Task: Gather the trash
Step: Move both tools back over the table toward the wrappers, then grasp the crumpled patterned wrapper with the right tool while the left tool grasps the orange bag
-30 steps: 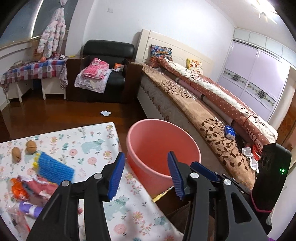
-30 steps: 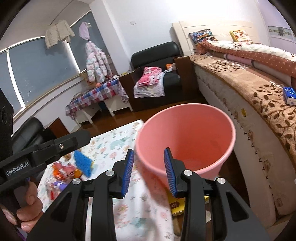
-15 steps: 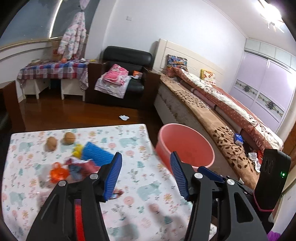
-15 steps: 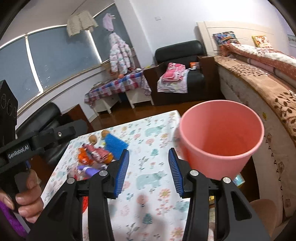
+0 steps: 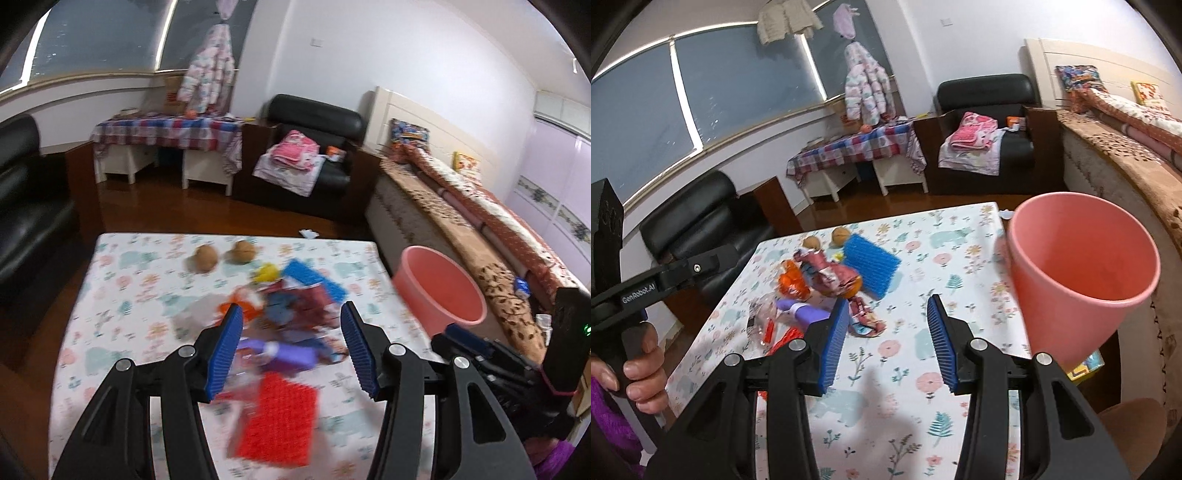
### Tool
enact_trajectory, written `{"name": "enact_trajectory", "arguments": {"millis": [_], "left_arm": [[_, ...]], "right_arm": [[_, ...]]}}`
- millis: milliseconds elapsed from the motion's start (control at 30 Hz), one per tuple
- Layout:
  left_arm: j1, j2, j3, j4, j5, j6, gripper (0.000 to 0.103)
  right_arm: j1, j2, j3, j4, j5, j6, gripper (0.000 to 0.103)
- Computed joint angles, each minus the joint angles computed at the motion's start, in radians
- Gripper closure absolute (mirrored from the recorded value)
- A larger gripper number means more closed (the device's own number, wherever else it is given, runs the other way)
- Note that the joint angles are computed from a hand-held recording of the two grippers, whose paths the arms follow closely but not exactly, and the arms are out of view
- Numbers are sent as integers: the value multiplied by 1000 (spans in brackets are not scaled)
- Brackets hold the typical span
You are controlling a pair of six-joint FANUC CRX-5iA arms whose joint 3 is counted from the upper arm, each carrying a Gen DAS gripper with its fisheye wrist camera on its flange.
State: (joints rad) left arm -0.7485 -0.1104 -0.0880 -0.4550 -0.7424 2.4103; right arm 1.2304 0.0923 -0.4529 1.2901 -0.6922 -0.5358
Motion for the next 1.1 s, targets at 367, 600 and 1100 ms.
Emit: {"name": "enact_trajectory", "arguments": {"millis": [367,600,1100], "left_arm": [[74,-39,-73,17,-24,36,49],[134,-50,-115,69,6,20,49],[207,8,-132,210,72,-118,49]], "right_arm": [[-31,85,115,-93,87,186,58],[-62,152,213,-207,139,352,58],[-94,276,374,-397,143,590,67]]}}
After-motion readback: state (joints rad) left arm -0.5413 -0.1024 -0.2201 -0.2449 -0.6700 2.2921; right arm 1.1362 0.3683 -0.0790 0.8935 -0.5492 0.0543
